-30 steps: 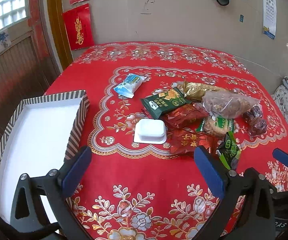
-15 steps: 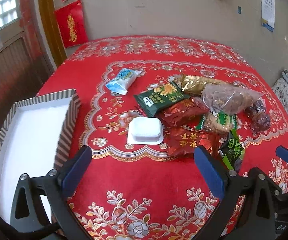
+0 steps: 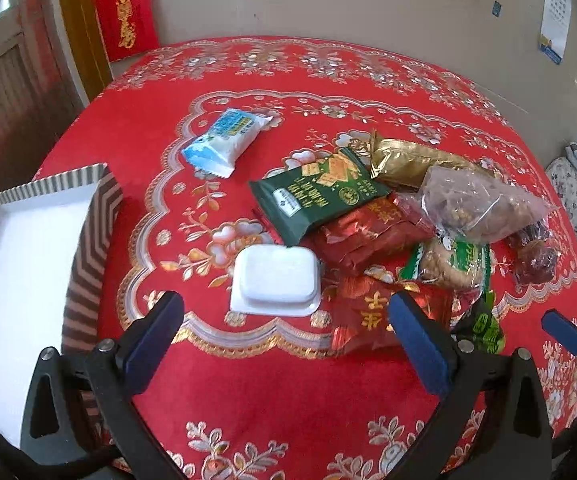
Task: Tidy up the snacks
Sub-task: 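Grasp the white plastic tub with the left tool while the right tool grasps the green-black snack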
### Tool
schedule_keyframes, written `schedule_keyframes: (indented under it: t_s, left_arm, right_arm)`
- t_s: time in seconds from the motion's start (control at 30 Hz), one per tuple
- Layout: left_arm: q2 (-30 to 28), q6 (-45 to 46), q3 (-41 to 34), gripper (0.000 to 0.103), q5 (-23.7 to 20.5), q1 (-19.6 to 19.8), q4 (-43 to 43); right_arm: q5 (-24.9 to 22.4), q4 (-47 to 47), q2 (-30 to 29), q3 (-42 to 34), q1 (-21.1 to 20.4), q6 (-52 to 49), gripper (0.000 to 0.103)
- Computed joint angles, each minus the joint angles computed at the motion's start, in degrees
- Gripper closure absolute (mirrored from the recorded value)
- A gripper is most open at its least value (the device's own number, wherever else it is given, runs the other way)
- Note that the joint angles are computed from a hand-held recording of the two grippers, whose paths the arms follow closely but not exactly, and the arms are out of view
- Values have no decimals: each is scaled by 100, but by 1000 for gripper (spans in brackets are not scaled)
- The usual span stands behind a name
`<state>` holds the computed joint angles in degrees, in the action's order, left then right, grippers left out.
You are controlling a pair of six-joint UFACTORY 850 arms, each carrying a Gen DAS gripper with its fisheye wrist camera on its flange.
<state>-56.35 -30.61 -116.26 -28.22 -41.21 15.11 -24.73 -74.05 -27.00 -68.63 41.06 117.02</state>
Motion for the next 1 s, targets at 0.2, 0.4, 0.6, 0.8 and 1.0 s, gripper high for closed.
schedule_keyframes:
  t_s: [0.2, 0.4, 0.6, 0.8, 1.0]
  left_arm:
    - [-457, 279, -776, 1, -483, 41, -9]
    - [-632, 529, -1037, 2, -614, 93, -201]
    - [-598, 744, -984, 20, -587, 102, -353]
    - [-484, 709, -803, 27, -481, 118, -351]
    - [-463, 740, -765, 39, -488, 126, -296]
  right_arm:
    - [21, 46, -8, -49, -47, -226, 0]
    - [73, 42, -14, -17, -90, -161, 0]
    - [63, 90, -32, -40, -90, -222, 0]
    - [45, 154, -83, -104, -84, -323, 0]
    - [-46, 59, -187, -221, -79, -610, 0]
